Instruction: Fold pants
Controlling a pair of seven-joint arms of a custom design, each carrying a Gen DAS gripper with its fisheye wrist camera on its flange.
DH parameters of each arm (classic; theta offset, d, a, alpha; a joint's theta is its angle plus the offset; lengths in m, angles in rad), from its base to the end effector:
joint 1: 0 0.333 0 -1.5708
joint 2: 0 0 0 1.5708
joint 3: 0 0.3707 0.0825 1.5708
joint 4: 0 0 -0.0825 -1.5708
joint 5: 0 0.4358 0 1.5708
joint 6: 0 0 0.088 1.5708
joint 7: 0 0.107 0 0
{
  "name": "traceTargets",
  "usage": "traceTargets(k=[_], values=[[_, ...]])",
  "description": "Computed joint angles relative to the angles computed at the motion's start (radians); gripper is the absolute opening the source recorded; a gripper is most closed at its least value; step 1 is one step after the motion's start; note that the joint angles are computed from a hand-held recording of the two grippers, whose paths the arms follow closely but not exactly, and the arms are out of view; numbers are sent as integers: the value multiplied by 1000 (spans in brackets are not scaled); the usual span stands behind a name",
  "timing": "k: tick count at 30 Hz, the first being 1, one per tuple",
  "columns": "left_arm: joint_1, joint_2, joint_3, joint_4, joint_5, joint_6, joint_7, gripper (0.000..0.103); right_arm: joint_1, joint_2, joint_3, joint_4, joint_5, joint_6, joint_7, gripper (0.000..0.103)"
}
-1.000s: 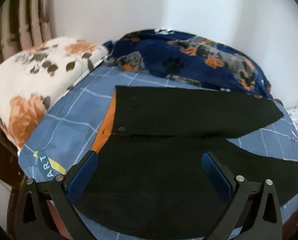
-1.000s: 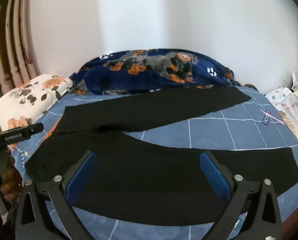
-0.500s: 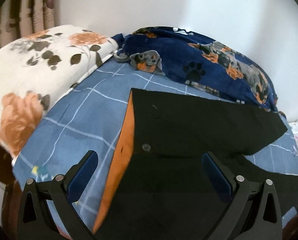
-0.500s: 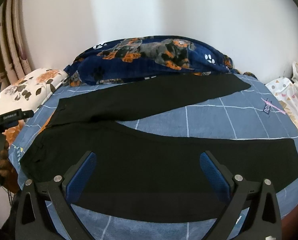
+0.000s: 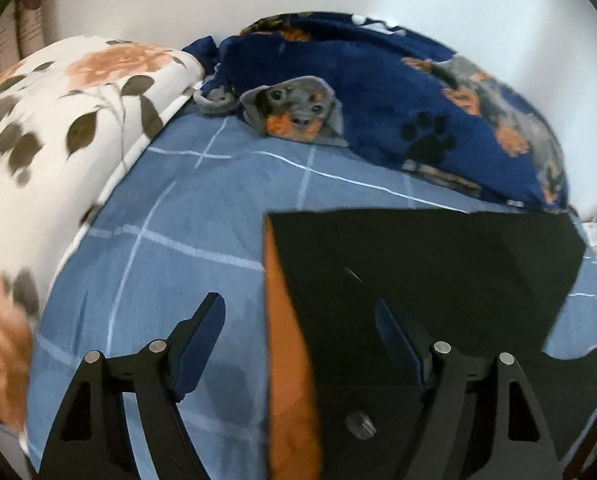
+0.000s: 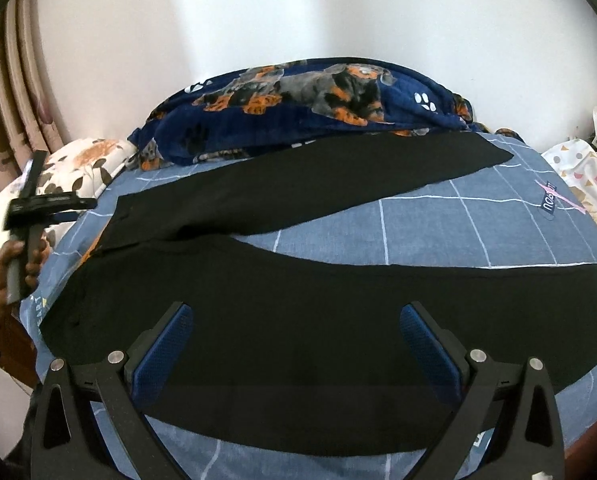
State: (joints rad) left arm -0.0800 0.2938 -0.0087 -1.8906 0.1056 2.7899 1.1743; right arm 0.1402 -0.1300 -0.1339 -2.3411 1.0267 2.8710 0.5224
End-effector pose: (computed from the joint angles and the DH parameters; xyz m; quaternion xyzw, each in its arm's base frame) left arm 0.7200 -0.0683 0.4424 -0.7450 0.5961 -0.2390 0.1803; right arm 0.5519 -0.0462 0.4632 -0.6909 0.6036 -0.1941 0.3473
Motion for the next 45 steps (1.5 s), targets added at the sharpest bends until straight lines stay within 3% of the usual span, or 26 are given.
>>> traceTargets(k=[2, 5, 9, 15, 16, 18, 19, 20, 21, 22, 24, 28, 34, 40, 45], values=[[39, 50, -25, 53, -52, 1, 69, 76, 1, 6, 1, 4, 1, 2, -1, 103], [92, 119, -68, 139, -145, -39, 189, 60, -10, 22, 10, 13, -48, -12, 47, 103], [123, 198, -96, 241, -237, -127, 303, 59, -27, 50, 25, 29, -123, -33, 126, 103], [117, 255, -98, 310, -289, -135, 393, 59, -47, 72, 40, 45, -169, -52, 178, 103], [124, 263, -108, 322, -305, -140, 408, 59, -49, 71, 43, 44, -171, -54, 182, 103], [184, 270, -183, 325, -401, -141, 527, 59, -50, 72, 47, 46, -174, -55, 184, 103], [181, 267, -180, 317, -419, -130, 538, 56, -51, 72, 48, 46, -174, -56, 183, 103], [181, 264, -178, 310, -440, -118, 544, 52, -51, 71, 49, 46, -172, -55, 180, 103], [165, 259, -155, 303, -442, -108, 514, 32, -50, 70, 50, 46, -170, -53, 178, 103], [152, 253, -133, 295, -443, -99, 479, 22, -50, 69, 50, 46, -169, -53, 177, 103], [180, 235, -156, 264, -512, -73, 470, 12, -49, 68, 50, 46, -166, -54, 177, 103], [78, 182, -68, 199, -388, -4, 383, 10, -50, 65, 48, 48, -165, -61, 186, 103], [48, 65, -79, 51, -356, 149, 364, 10, -46, 57, 45, 54, -137, -65, 171, 103], [46, -58, -114, -97, -403, 251, 355, 10, -39, 48, 39, 50, -103, -70, 136, 103], [-30, -151, -69, -214, -333, 328, 276, 10, -33, 41, 34, 49, -68, -74, 100, 103]])
